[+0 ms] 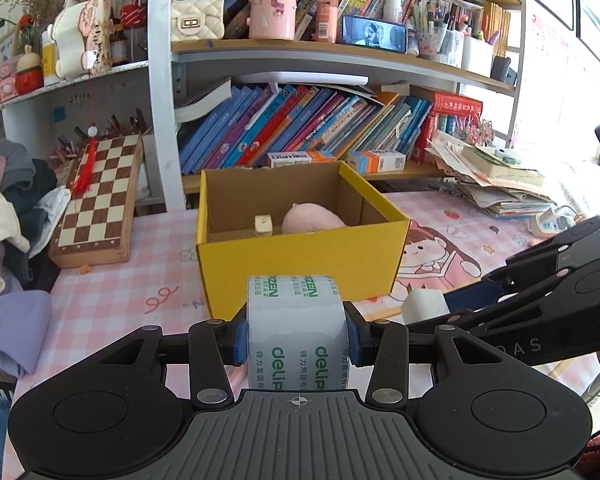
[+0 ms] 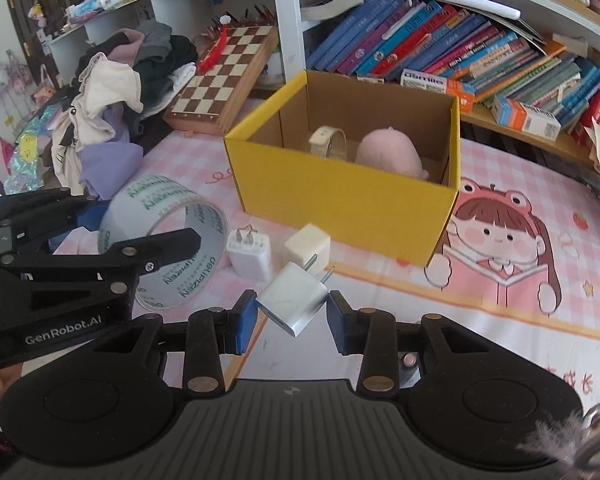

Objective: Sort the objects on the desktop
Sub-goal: 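Carry the tape roll with the left tool while the right tool carries the charger toward the yellow box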

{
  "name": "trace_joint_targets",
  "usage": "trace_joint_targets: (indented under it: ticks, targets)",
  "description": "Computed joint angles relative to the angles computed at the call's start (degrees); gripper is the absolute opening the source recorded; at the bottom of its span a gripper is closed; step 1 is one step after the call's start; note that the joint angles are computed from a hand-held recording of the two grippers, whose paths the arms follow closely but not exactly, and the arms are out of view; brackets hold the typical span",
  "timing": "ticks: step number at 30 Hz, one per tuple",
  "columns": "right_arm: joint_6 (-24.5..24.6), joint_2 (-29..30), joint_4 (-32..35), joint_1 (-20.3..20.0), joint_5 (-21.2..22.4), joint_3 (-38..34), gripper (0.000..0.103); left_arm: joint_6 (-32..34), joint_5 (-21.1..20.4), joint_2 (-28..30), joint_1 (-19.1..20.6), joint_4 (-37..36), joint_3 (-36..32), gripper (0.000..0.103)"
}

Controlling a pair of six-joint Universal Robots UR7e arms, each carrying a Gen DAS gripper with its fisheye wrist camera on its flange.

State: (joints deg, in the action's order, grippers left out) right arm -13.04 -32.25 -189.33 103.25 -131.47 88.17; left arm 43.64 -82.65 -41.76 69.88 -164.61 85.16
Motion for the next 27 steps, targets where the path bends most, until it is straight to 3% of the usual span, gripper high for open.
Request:
trace_joint_targets:
  ticks: [16,27]
  targets:
    - [-10.93,-4.24,-3.66,-2.96,5.35,-3.03,0.036,-1.51,-1.21,4.76,-3.29,-2.54,-7.91,0.043]
    - [-16.47,-3.32,-0.59,-5.24,7.7,-10.34,0.036,1.23,0.47,12.05,-4.78,-4.1,-17.1,0.043]
